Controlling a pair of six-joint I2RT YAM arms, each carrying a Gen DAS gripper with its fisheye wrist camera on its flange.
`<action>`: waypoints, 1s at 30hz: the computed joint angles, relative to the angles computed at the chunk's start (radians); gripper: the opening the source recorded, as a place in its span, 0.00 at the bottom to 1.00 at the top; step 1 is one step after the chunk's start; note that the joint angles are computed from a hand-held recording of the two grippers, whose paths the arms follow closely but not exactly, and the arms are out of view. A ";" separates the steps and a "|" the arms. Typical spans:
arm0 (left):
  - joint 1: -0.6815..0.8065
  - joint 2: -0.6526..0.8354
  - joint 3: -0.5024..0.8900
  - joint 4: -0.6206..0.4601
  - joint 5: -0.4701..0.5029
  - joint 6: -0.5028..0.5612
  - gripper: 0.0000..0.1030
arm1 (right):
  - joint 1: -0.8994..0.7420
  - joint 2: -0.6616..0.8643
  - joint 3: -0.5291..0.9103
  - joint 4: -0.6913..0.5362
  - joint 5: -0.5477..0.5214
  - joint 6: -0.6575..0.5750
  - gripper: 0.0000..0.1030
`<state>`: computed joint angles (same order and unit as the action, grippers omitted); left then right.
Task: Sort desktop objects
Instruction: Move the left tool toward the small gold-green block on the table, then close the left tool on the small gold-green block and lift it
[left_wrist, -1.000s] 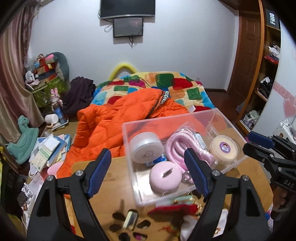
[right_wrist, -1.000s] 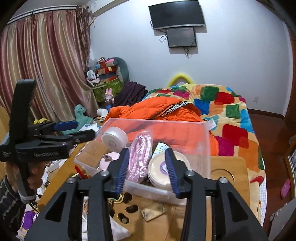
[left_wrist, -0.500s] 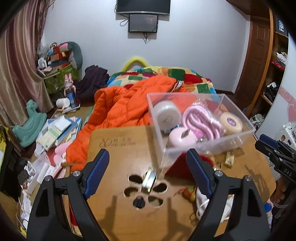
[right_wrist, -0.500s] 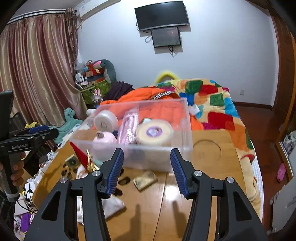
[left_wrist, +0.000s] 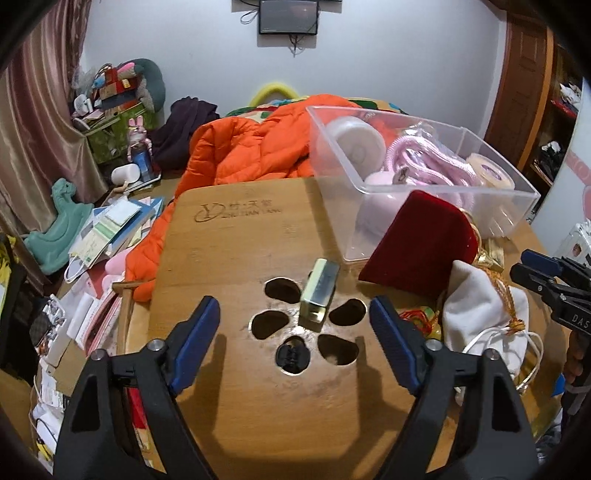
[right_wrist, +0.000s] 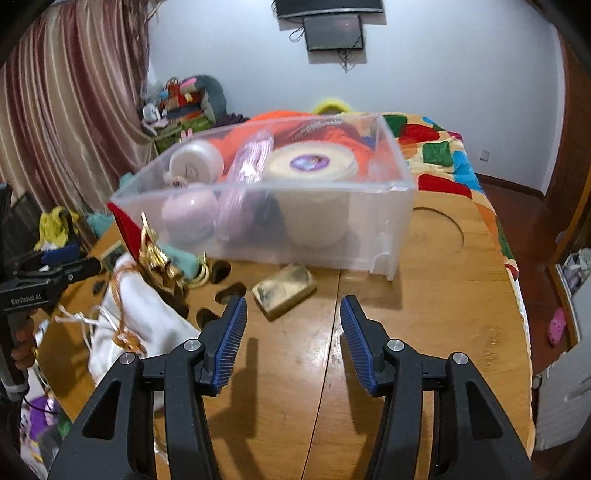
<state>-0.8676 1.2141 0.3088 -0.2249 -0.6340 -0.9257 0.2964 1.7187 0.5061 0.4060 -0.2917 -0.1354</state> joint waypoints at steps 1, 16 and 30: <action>0.006 0.017 0.001 0.022 0.005 0.014 0.71 | 0.002 0.008 0.009 -0.009 0.003 -0.004 0.52; 0.104 0.119 -0.014 0.211 0.082 0.112 0.39 | 0.067 0.084 0.105 -0.050 0.072 -0.109 0.54; 0.101 0.118 -0.021 0.224 0.076 0.083 0.15 | 0.078 0.095 0.127 -0.089 0.068 -0.163 0.41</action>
